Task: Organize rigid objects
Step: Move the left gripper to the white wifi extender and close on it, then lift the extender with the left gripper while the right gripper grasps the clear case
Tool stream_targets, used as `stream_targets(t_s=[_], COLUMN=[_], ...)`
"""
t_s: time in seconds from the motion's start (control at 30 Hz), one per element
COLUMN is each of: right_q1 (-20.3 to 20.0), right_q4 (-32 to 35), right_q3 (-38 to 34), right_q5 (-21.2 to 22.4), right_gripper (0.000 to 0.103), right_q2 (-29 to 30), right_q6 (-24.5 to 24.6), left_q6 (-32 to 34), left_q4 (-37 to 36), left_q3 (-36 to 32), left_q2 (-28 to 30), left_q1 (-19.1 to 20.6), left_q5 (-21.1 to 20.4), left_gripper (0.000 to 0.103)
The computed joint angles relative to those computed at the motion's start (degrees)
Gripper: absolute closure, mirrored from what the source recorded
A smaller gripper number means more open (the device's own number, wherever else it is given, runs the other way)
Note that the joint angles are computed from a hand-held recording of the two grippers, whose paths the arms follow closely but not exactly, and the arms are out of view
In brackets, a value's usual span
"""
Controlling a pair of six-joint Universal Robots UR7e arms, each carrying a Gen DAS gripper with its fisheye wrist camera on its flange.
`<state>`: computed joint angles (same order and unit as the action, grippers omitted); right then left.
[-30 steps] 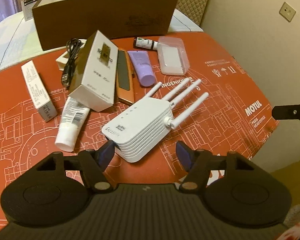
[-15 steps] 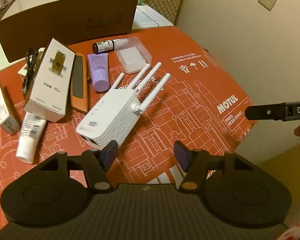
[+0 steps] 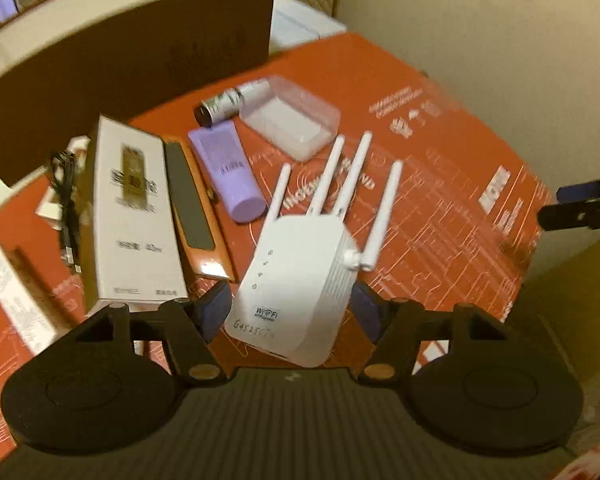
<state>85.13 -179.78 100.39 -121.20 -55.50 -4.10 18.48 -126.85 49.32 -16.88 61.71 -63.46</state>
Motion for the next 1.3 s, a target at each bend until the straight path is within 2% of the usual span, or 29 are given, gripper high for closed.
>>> stream_targets(t_s=[0.03,0.1,0.3,0.43,0.5,0.57,0.67,0.77,0.83,0.93,1.0,1.17,1.3], right_q1=[-0.02,-0.07,-0.48,-0.59,-0.6,-0.73,-0.91,-1.31,-1.48,-1.67,-1.87,-2.45,-2.99], right_q4=[0.41,0.94,2.83,4.03,4.77,5.6,6.34,7.37,7.97,8.91,9.39,10.47,11.15], right_q3=[-0.26,-0.79,-2.42,-3.96,-4.82,-5.46,-5.87,-6.22,-6.49,-7.05,-7.28,-7.77,-8.08], right_q5=[0.23,0.62,1.73,2.64,2.94,3.47,3.91,4.34,4.59,5.04,5.44,6.37,7.0], right_gripper=[0.002,0.002,0.002,0.002,0.002,0.002,0.002,0.002,0.002,0.002,0.002,0.002,0.002], right_q2=[0.14,0.45,1.13,1.82,2.2,2.37,2.43,2.26,2.27,2.34,2.32,2.0,1.62], right_q6=[-0.16,-0.39,-1.02,-2.58,-3.14,-3.55,-4.51,-4.79,-5.21,-5.85,-6.14,-6.83,-7.36], left_q6=[-0.42,-1.35,-3.96,-8.09,-7.84,-8.11,-8.83,-8.81,-9.8,-10.03,-10.71,-10.03,-8.98], left_q4=[0.93,1.2,-3.36,-5.57,-6.14,-4.66,0.6,5.95,9.24,10.98,12.3,10.31,4.16], left_q3=[-1.0,-1.7,2.27,4.69,5.0,3.43,-1.45,-6.79,-10.54,-13.46,-14.91,-14.08,-8.7], left_q2=[0.62,1.06,-0.18,-0.59,-0.32,0.4,1.95,4.0,5.72,7.52,8.68,9.01,7.17], left_q1=[0.25,0.48,-0.84,-1.98,-2.37,-2.15,-0.95,0.3,0.88,1.14,1.06,0.48,-0.66], left_q5=[-0.2,-1.05,-0.34,0.55,1.26,1.67,0.0,-2.47,-4.12,-5.51,-4.82,-4.06,-1.87], left_gripper=[0.037,0.037,0.054,0.056,0.055,0.049,0.037,0.029,0.03,0.038,0.038,0.041,0.041])
